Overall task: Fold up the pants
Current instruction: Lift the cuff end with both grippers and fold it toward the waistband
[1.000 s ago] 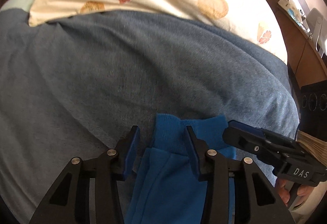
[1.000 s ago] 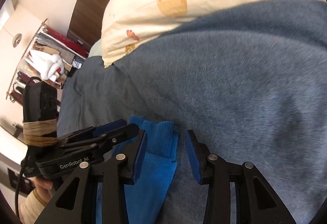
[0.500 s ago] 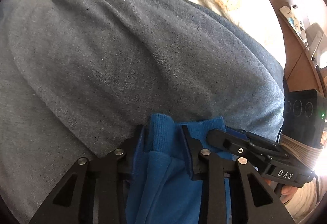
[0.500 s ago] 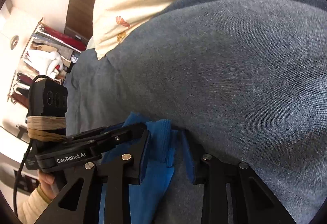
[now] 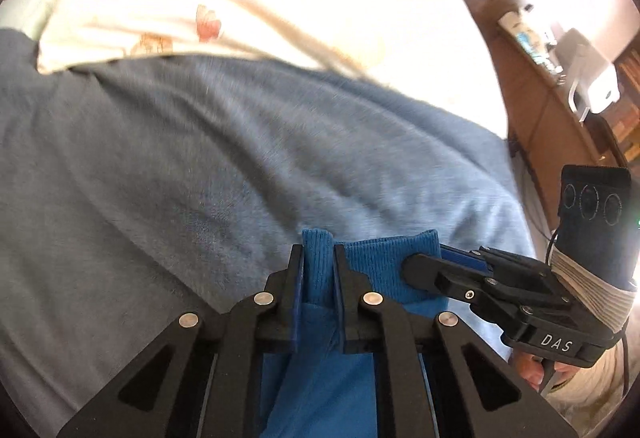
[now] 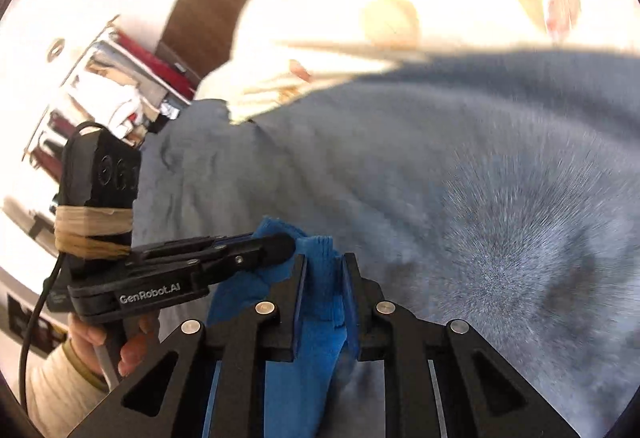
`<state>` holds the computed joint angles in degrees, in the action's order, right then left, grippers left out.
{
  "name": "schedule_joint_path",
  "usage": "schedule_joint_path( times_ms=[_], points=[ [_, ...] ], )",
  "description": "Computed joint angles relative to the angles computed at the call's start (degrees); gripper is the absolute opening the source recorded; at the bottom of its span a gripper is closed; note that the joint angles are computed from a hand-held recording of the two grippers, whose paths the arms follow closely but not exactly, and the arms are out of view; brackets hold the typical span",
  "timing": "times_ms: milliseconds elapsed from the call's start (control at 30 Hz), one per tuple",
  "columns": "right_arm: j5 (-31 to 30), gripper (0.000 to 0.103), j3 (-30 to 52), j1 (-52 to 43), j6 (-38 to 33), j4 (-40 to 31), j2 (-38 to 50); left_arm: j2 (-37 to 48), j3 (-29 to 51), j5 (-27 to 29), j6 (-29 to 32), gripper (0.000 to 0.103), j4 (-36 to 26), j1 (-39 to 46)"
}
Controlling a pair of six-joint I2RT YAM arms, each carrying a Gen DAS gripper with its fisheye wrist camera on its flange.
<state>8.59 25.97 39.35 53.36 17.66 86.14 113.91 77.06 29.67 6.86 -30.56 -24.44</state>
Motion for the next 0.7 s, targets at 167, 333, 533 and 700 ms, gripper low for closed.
schedule_joint_path(
  times_ms=[167,333,533,700],
  points=[
    [6.64,0.018,3.35,6.80,-2.21,-11.24,-8.39,-9.43,-5.39,0.44,2.12,0.013,-1.18,1.44],
    [12.71,0.018,8.75,15.08,-3.61,-20.28,-11.17,-19.28,-11.68,1.80,3.89,0.013,-4.56,5.07],
    [19.68,0.017,16.56,26.39,-2.78,-27.98,-8.08,-28.85,-18.17,3.00,5.98,0.013,-8.31,9.73],
    [24.03,0.017,22.75,34.03,-0.68,-33.02,-3.97,-37.85,-24.96,5.02,9.68,0.013,-11.51,14.44]
  ],
)
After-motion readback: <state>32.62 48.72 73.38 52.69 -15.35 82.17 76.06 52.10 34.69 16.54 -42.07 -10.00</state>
